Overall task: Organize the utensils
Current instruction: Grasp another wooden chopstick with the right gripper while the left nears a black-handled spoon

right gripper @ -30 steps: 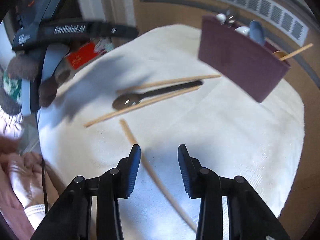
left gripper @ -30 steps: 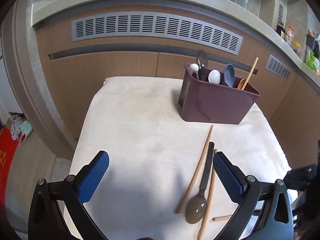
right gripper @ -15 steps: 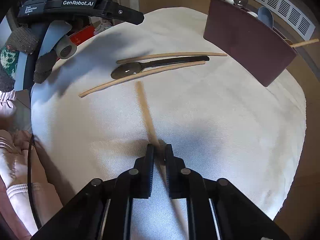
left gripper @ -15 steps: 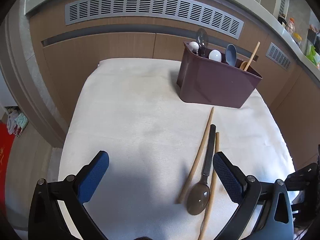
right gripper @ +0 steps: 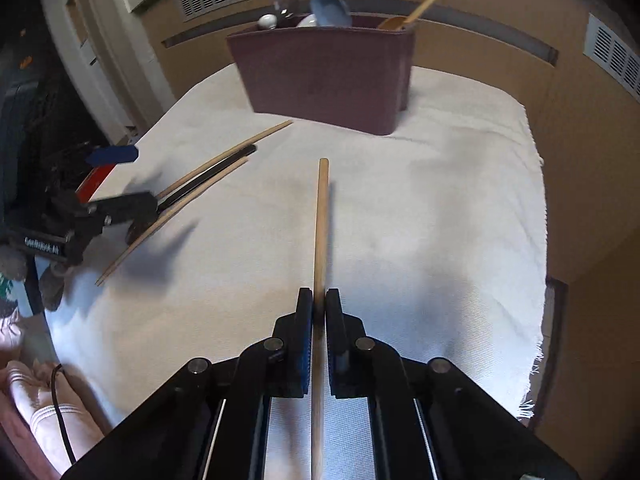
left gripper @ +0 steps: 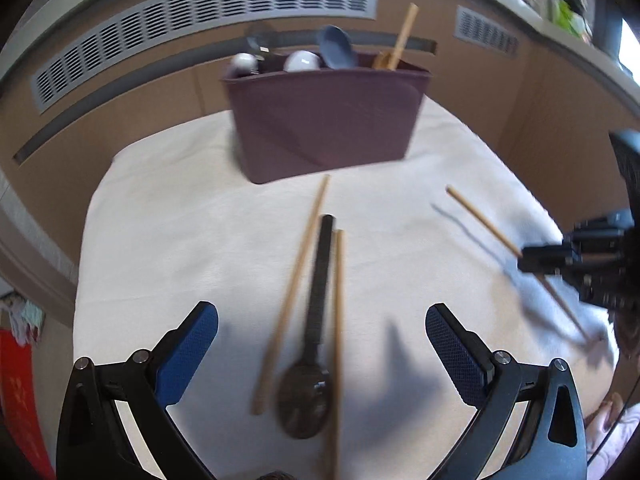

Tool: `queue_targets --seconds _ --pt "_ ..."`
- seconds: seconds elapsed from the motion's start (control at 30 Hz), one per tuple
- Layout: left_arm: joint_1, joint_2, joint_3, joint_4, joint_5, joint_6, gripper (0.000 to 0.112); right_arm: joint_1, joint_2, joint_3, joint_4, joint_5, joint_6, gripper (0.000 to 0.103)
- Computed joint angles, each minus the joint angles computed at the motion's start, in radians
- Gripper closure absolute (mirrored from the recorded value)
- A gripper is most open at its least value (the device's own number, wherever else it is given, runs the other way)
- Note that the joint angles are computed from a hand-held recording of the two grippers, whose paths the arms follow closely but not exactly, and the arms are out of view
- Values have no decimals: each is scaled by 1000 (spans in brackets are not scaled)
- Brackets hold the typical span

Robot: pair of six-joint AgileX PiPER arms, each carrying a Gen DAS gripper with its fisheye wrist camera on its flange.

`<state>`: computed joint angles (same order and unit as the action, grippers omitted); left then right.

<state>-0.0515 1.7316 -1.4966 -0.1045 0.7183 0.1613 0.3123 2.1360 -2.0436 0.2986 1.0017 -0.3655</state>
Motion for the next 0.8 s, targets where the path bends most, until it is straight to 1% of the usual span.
queue_targets --seconds 0.07,0.1,0.2,0.4,0.47,0.5,0.53,0.57,0.63,0.7,0.77,0.8 --pt "-41 29 -30 52 24 -42 9 -18 -1 7 -10 -12 23 96" --pt "-53 40 -42 53 31 -40 9 -16 8 1 -18 -19 39 96" --pt "-80 63 -65 39 54 -18 9 -26 -4 36 -32 -48 59 95" --pt "-98 107 -110 17 99 -8 9 -61 -5 62 32 -52 41 94" --pt "-81 118 -123 -42 125 23 9 -65 -8 71 53 -54 27 88" --pt "-61 127 -135 -110 152 66 9 -69 -9 75 71 -53 16 86" --pt "-36 136 -147 -199 187 120 9 -70 -7 75 84 -52 10 80" --pt "-11 131 -143 -288 202 176 9 -74 -8 80 106 -51 -2 75" --pt "15 127 -146 -361 217 218 9 -76 -13 93 128 -58 -14 71" --pt "21 121 -151 -333 192 182 9 -75 -20 108 132 -69 -17 70" --pt "19 151 -201 -260 210 98 10 -78 -22 114 142 -75 -20 70" --pt "23 169 -225 -250 229 75 11 -79 -23 118 145 -79 -22 70"
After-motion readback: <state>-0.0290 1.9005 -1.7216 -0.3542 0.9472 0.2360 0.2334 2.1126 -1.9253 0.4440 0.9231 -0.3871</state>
